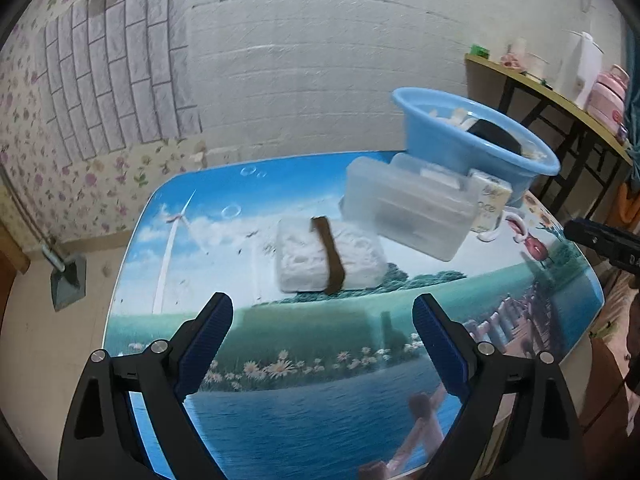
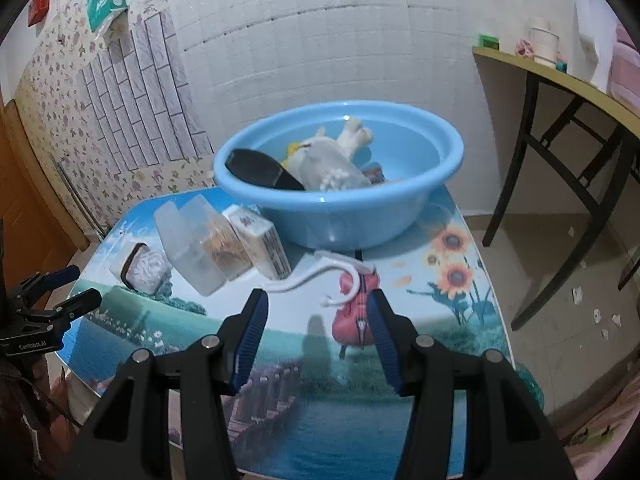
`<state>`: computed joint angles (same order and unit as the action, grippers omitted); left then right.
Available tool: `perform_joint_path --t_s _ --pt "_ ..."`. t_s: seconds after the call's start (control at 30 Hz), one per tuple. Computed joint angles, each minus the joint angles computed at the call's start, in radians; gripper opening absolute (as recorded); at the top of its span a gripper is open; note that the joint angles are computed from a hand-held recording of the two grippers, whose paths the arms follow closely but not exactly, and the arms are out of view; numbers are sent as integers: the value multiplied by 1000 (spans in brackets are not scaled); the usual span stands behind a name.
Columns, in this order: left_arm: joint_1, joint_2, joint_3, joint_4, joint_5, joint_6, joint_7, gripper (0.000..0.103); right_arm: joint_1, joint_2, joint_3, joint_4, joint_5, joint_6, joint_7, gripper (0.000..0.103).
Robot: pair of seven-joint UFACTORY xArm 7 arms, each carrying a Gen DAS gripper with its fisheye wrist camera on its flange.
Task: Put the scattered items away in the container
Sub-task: 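Grasp clear box of white cord with left tool while right tool grasps white hook, then carry box and hook over the basin and open left tool to drop box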
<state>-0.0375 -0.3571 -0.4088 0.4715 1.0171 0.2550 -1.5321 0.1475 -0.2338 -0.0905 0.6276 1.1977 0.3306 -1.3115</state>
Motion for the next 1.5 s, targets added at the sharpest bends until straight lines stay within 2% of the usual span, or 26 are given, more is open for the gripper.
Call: perform_joint_path --t_s 0.1,0.2,0.43,0.63,0.8,0.97,1.0,1.1,1.13,1.17,1.27,1.4,1.5 --pt "2 25 7 12 -7 -3 -1 92 -6 17 9 4 -34 -3 43 51" --pt "-7 61 19 35 -6 14 8 93 -7 38 23 11 -73 -15 109 60" --pt "-50 171 84 116 71 36 -15 93 -10 129 53 67 -125 -41 242 61" --pt "-111 254 158 184 100 57 7 93 -40 233 97 149 -164 -69 363 61" --pt "-162 318 217 229 74 65 62 93 -63 309 134 195 -320 -119 547 61" --pt "-199 352 254 249 59 82 92 93 -90 343 176 216 -389 -138 614 61" --pt "-203 354 260 248 66 79 85 83 -87 347 180 214 -423 -156 637 61" --pt "-212 353 269 245 78 62 87 83 -47 357 157 190 -583 -231 737 60" --pt "-214 351 271 244 72 64 99 83 -61 362 176 187 -597 -248 733 56" --pt "-216 348 271 242 70 67 101 83 -115 359 236 184 -569 -251 694 55" --pt "-215 322 268 221 85 57 72 83 -160 340 290 178 -428 -227 544 55" --pt "-205 268 247 186 104 49 29 83 -178 298 287 177 -195 -120 308 55" --pt "-199 230 222 159 92 52 17 83 -151 253 254 144 -114 -100 211 55"
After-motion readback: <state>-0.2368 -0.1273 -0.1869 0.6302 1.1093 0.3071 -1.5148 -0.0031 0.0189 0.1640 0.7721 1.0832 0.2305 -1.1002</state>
